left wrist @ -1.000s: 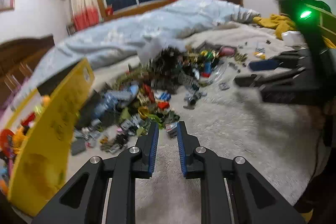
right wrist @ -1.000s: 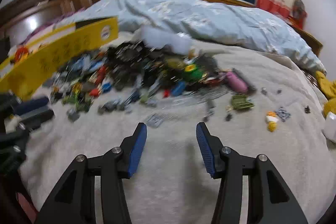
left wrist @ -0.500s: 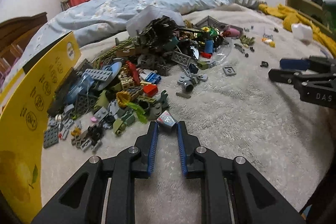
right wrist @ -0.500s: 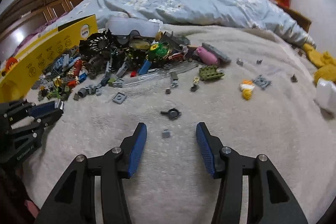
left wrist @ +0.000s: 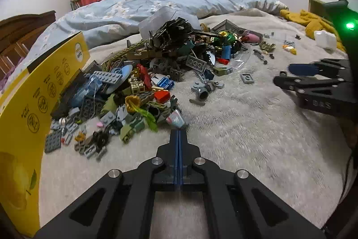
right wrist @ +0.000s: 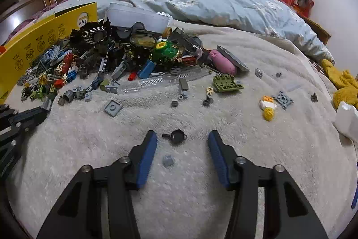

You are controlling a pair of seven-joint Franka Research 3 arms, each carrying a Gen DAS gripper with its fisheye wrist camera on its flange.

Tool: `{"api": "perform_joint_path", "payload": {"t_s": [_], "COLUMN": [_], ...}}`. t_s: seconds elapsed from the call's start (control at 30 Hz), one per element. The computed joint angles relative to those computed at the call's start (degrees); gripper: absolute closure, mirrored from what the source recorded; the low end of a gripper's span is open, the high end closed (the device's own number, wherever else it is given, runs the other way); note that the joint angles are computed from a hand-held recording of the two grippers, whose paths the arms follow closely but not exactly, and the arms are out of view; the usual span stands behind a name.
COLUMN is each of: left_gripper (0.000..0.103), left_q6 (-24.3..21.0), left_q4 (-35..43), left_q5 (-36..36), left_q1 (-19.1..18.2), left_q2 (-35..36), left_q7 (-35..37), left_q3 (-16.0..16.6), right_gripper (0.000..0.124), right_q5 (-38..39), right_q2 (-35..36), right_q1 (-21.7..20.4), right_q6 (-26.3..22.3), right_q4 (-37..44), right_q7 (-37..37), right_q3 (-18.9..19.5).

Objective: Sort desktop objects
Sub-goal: 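Close both tools on small pieces in the pile and lift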

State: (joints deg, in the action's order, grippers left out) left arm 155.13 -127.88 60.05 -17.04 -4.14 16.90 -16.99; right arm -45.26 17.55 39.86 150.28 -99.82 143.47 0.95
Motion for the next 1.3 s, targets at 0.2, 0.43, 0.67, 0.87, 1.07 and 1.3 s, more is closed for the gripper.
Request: {"api": "perform_joint_path", "payload": {"t_s": [0.2,0.43,0.67,0.87,1.07,1.3], "left_gripper": [0.102,0.102,0.102,0.102,0.102,0.101], "left_q6": [4.77,2.58,5.07,13.09,25.28,29.36], "left_q4": [-3.63,-6.01,-9.05,-12.06,-12.68,-14.12], "left_q5": [-4.59,-1.03,0.66,3.11,12.03,11.74], "left_q1": [1.34,2.71,4.44,9.32,22.33,30.26], "left_q2": [-2.68,-5.97,-12.4,-19.27,-24.98,-29.98], "left_q7": [-0.57,-3.5,-7.72,-14.69,-25.25,-26.09], "left_q3": [1.05,-1.27,-2.74,-4.51,-12.15,-17.77], "right_gripper": [0.11,0.119,0.12,0.12,0.12,0.12], "right_q5": [-0.21,-6.87,-15.7,-27.45,-28.32,-26.6], "right_q2": [-0.03,-1.75,-5.86,-7.47,-4.82,-1.72], "right_q1": [0.44,1.36,0.61,1.64,3.7,6.87], "right_q6": [1.11,1.75,5.45,6.14,4.92,6.77], "right_q4": [-0.47,-2.26,-4.49,-2.34,2.61,7.34], "right_q7": [1.95,8.25,16.78,21.13,21.15,18.33], "right_q3": [-0.45,-1.04,1.21,4.68,6.42,5.59]}}
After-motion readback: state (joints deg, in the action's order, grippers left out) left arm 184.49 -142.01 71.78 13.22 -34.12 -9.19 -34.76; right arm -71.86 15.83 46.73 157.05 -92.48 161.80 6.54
